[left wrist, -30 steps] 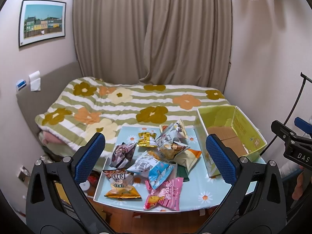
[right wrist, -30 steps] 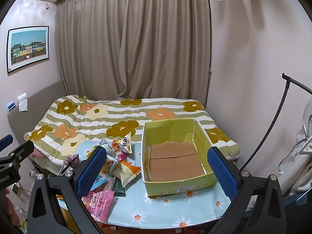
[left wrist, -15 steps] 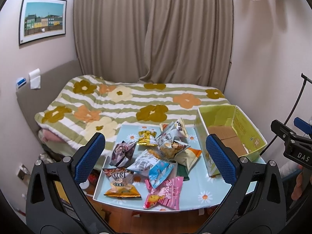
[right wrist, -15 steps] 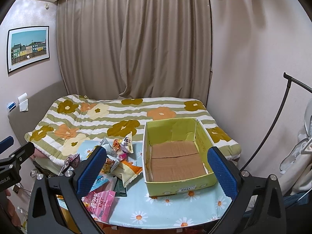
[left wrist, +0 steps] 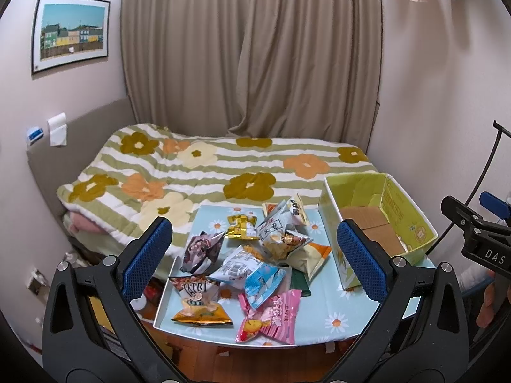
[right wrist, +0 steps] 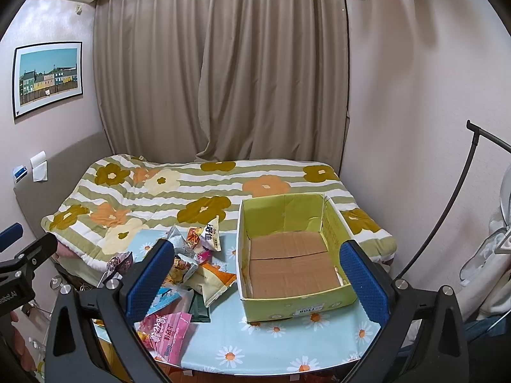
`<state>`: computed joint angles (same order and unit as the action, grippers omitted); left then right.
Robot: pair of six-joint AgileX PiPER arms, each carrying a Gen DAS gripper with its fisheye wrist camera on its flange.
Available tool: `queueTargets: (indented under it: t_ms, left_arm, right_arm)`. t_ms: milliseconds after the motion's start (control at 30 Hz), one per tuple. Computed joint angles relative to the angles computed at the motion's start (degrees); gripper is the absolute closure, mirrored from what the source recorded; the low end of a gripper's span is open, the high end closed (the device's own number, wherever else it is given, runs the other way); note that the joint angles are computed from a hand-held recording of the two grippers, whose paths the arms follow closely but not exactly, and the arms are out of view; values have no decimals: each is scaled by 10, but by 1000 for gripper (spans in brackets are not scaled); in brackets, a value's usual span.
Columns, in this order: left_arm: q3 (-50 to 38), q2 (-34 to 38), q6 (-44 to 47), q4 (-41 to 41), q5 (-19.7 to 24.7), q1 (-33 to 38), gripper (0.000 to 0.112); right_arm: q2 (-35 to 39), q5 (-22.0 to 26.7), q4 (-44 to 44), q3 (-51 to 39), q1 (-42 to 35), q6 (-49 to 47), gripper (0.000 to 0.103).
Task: Organize snacks
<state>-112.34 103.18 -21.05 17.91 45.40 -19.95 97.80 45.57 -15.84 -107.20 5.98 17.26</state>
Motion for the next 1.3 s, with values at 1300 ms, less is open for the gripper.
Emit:
queueTargets:
  t_ms: [1300]
  left_arm:
    - [24,-18,-52,60,-8,-16,10]
  right_arm:
    - [21,17,51,-28,-5,-45,0]
